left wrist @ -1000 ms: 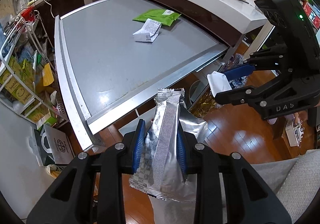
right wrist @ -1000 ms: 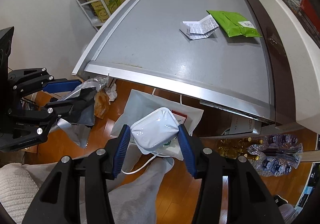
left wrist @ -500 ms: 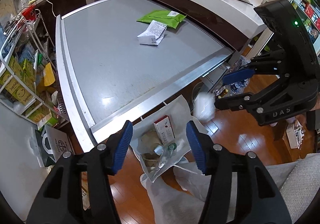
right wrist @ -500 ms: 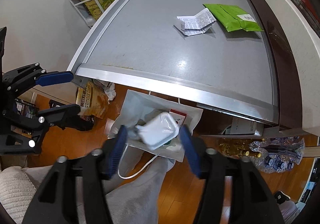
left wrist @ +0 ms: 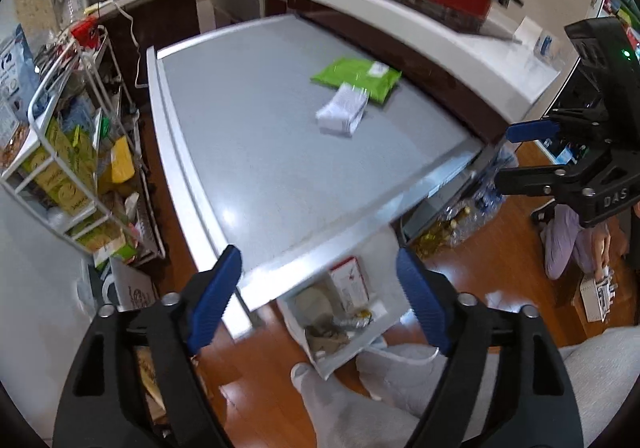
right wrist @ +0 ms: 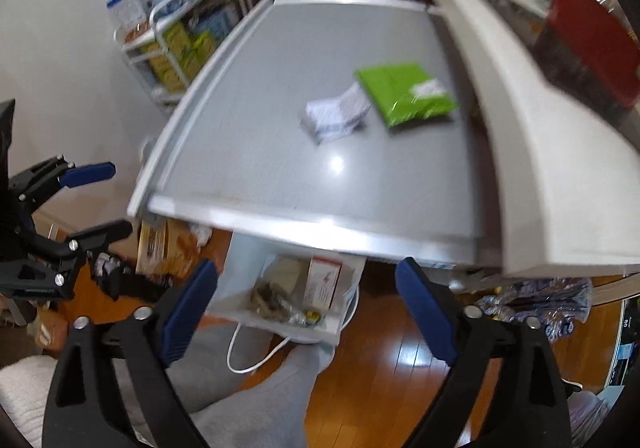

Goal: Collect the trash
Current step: 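Raise both tools back over the cart top, then grasp the paper receipt with the left tool while the right tool grasps the green packet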

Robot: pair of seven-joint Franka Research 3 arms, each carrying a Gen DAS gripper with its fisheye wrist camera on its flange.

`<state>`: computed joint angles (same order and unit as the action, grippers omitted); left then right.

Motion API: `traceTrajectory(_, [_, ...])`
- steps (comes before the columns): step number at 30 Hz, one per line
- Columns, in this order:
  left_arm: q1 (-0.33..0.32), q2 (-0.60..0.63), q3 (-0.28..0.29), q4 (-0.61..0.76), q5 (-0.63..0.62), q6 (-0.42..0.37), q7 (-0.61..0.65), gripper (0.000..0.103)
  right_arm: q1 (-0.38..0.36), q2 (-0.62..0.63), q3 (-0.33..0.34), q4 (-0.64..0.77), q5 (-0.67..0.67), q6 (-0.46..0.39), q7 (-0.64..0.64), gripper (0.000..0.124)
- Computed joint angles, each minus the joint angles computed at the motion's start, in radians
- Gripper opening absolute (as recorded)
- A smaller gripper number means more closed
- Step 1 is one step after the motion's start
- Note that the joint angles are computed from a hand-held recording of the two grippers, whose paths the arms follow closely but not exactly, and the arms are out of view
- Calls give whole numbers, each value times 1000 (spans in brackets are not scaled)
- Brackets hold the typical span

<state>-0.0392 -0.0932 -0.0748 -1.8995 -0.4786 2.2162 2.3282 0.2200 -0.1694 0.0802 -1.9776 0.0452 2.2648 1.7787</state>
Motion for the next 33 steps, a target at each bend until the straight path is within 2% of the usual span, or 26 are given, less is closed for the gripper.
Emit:
traceTrajectory(2, [-6, 24, -7, 28, -10, 23, 13, 89, -6, 1, 4, 16, -29, 16, 24, 93])
traceTrajectory(7, [-21, 125, -50, 123, 13, 102, 43, 91, -19, 36, 0, 75, -78, 50, 64, 95])
traceTrajectory(10, [-30, 227, -85, 221, 54, 113, 31, 91, -23, 61, -9, 110, -88, 70, 80, 95])
traceTrajectory(16, [-32, 430, -159, 440, 133, 77, 20, 91, -30, 114, -26, 185, -125, 74, 100, 95])
traceTrajectory(23, [-35, 589, -227, 625, 189, 17, 102, 91, -35, 182, -51, 279, -122, 54, 97, 95])
traceTrajectory(24, [-36, 606, -232, 645, 193, 6, 112, 89, -35, 196, -54, 295, -125, 48, 96, 95])
traceTrajectory(26, [-49, 644, -230, 688, 223, -16, 118, 71, -34, 220, -59, 320, -122, 46, 88, 95])
traceTrajectory(28, [-52, 677, -230, 728, 238, -47, 115, 69, -32, 244, -65, 349, -122, 38, 76, 95])
traceTrajectory(30, [-48, 698, -235, 755, 237, -80, 113, 59, -31, 275, -69, 388, -114, 26, 50, 95])
traceTrajectory(31, [-49, 714, -233, 778, 244, -109, 107, 49, -31, 297, -72, 415, -109, 14, 34, 95])
traceTrajectory(33, [-29, 739, -250, 816, 211, -147, 122, 43, -31, 341, -77, 470, -93, -11, 2, 95])
